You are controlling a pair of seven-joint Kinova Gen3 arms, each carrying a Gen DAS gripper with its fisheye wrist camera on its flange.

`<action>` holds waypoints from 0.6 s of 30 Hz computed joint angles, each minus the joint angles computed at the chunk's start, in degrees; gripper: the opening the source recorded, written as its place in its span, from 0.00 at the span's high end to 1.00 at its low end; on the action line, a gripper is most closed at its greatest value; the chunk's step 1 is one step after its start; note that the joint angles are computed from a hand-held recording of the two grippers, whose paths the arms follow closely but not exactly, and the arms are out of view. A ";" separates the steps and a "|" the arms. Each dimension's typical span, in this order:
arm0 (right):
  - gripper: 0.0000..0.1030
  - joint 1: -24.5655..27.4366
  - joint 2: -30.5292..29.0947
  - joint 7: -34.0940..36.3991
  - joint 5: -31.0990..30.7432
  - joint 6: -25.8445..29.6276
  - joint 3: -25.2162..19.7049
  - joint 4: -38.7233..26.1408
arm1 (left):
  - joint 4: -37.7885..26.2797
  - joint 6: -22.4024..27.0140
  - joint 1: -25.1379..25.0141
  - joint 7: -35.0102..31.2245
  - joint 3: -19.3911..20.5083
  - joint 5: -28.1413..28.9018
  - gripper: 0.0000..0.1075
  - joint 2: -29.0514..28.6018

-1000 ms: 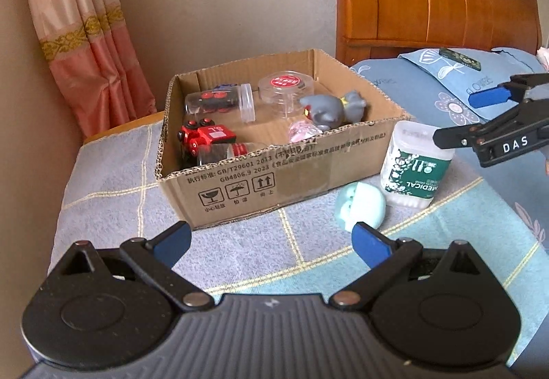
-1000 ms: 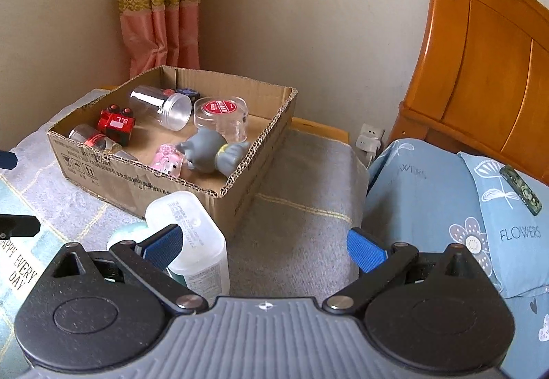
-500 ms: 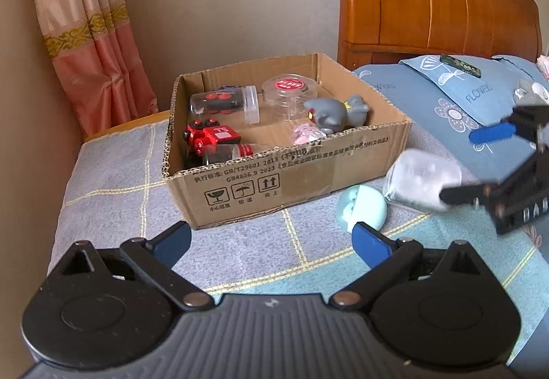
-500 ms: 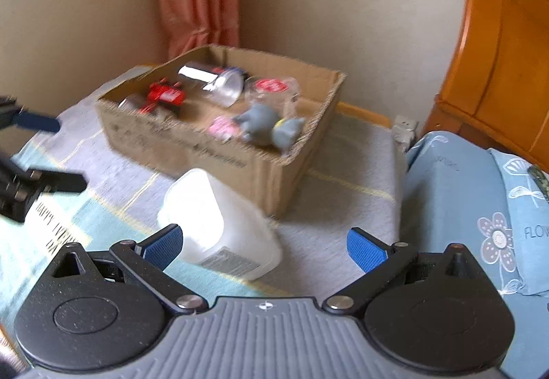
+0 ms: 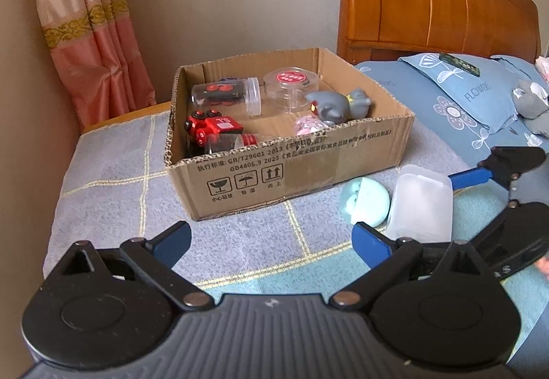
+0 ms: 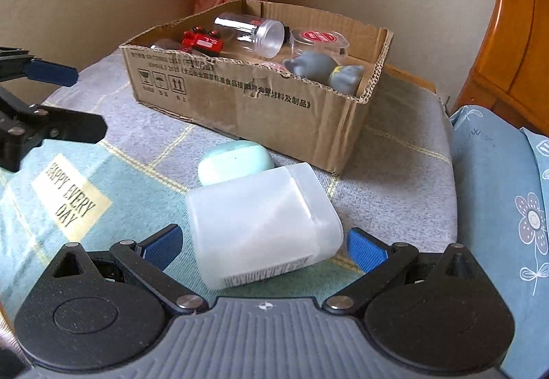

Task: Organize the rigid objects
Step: 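Move both tools back toward the white container and blue case, then grasp the light-blue round case with left tool while right tool grasps white MEDICAL container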

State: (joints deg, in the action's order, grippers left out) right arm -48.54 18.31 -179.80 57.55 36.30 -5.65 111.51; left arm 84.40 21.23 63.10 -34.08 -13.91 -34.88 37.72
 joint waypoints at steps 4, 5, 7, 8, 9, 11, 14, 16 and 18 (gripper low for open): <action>0.00 -0.58 1.24 -4.47 1.24 0.11 1.16 0.28 | -0.63 0.50 -1.39 -1.93 1.78 0.44 0.07 0.40; 0.00 -0.54 1.12 -6.23 2.05 -0.45 1.34 0.93 | -0.89 0.58 -1.84 -2.63 2.34 0.67 0.07 0.56; 0.00 -0.41 0.71 -9.48 3.39 -1.54 1.73 2.40 | -1.71 0.86 -2.94 -4.47 3.72 1.33 0.07 1.03; 0.00 -0.60 0.83 -10.56 3.89 -0.78 1.68 2.75 | -2.40 1.25 -3.50 -5.62 4.49 1.74 0.07 1.39; 0.00 -0.95 1.27 -10.96 3.92 0.91 1.49 2.72 | -3.26 1.72 -4.07 -6.91 5.30 2.16 0.07 1.84; 0.00 -1.63 1.38 -14.46 5.77 2.47 1.47 3.78 | -5.08 2.47 -5.17 -9.98 6.89 2.91 0.07 2.88; 0.00 -1.16 0.88 -17.32 7.80 2.89 0.43 5.24 | -8.81 3.85 -6.49 -14.17 8.74 4.49 0.07 5.03; 0.00 -1.09 0.77 -19.41 9.73 3.23 -0.24 6.13 | -10.71 3.58 -7.41 -16.38 9.66 6.00 0.07 6.37; 0.00 -1.31 0.98 -22.11 11.55 4.12 -0.88 6.69 | -12.69 3.53 -8.83 -19.21 11.29 8.09 0.07 7.75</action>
